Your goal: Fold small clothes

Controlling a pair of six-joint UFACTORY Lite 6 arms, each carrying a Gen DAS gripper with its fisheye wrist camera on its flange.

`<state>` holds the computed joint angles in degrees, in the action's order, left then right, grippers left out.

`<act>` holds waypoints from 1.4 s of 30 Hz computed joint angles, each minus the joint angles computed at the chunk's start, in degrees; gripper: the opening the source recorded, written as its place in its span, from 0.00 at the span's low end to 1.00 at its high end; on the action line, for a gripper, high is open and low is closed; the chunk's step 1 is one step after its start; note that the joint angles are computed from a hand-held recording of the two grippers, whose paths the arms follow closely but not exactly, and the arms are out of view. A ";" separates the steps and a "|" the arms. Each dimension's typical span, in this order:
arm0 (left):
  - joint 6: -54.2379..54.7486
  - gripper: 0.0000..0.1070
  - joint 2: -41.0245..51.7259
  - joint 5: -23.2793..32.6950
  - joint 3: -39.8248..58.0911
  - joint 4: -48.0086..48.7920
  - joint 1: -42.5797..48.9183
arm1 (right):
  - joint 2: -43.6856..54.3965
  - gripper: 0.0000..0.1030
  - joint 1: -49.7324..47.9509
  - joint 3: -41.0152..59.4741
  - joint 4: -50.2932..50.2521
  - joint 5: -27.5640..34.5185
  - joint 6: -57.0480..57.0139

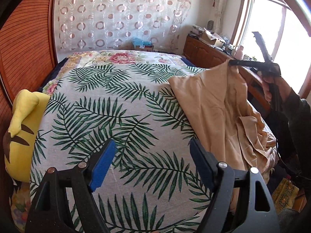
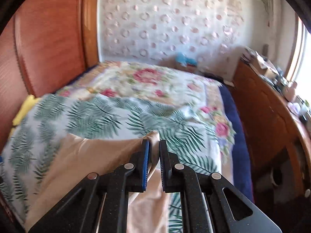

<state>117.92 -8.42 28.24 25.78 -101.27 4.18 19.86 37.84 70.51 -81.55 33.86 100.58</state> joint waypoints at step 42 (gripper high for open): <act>7.70 0.74 -0.36 -4.43 -4.27 -15.11 -17.71 | -20.72 0.05 27.38 -38.58 -13.68 1.07 34.73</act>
